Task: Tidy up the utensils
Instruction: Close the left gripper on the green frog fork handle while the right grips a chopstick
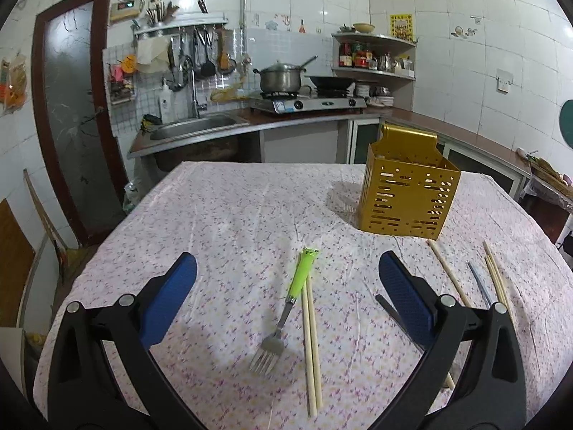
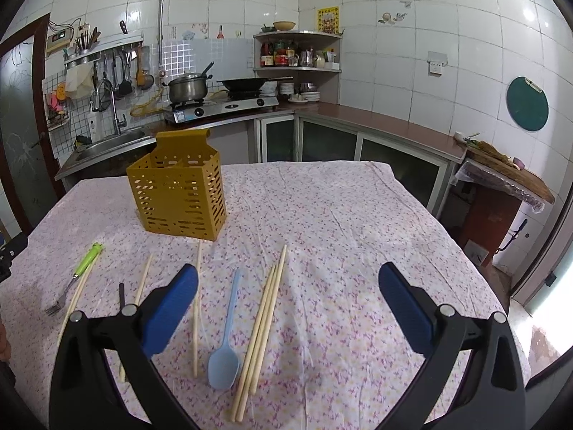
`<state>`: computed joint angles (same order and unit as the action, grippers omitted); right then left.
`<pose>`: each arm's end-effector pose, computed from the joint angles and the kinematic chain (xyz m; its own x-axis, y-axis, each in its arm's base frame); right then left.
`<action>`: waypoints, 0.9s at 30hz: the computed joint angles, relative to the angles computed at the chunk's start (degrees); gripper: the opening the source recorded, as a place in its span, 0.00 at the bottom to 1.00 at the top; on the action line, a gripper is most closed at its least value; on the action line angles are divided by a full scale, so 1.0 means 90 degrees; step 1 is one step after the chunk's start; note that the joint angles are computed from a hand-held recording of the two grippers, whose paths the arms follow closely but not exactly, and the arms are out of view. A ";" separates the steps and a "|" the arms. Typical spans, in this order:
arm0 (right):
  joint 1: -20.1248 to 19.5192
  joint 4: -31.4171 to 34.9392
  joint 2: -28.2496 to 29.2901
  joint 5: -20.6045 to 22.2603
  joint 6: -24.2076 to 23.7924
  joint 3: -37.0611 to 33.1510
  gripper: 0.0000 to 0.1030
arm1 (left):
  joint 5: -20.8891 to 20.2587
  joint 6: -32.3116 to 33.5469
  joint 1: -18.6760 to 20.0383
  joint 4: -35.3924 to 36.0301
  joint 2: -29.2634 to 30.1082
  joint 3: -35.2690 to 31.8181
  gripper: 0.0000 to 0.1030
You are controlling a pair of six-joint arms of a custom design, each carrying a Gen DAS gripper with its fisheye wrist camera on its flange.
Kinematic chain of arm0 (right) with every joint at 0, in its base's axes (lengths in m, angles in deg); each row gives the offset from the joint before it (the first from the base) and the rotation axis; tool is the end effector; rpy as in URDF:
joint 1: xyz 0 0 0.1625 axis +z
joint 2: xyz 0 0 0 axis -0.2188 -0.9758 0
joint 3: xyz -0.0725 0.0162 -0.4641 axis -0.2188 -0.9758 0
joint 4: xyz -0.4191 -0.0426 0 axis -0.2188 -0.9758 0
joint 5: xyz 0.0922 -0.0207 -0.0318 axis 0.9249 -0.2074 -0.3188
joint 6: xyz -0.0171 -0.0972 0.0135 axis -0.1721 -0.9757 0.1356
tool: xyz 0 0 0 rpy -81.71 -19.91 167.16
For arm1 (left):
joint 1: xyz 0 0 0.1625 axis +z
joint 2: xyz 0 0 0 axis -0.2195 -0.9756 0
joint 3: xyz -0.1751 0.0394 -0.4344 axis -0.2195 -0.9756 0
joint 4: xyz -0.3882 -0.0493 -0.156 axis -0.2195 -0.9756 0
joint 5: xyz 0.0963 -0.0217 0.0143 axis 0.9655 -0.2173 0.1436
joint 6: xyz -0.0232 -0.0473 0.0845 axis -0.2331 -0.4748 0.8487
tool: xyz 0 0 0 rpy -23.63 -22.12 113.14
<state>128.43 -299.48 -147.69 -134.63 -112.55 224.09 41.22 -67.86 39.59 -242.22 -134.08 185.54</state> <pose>0.2137 -0.3182 0.2653 -0.6927 0.1643 0.7022 -0.5325 0.5401 -0.6517 -0.2493 -0.3824 0.1826 -0.6972 -0.0872 -0.7115 0.5817 0.5113 -0.6326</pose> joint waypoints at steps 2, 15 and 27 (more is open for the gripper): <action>-0.0155 0.0249 -0.0061 0.0165 0.0136 -0.0061 0.94 | 0.0033 0.0217 0.0175 -0.0053 0.0140 -0.0148 0.95; -0.1187 0.1264 0.0201 0.0761 0.0293 -0.0668 0.84 | -0.0986 0.1967 0.1408 -0.0761 0.1084 -0.1117 0.83; -0.1562 0.1689 0.0493 0.0925 0.0442 -0.0983 0.84 | -0.1604 0.2174 0.2210 -0.0100 0.1426 -0.1951 0.59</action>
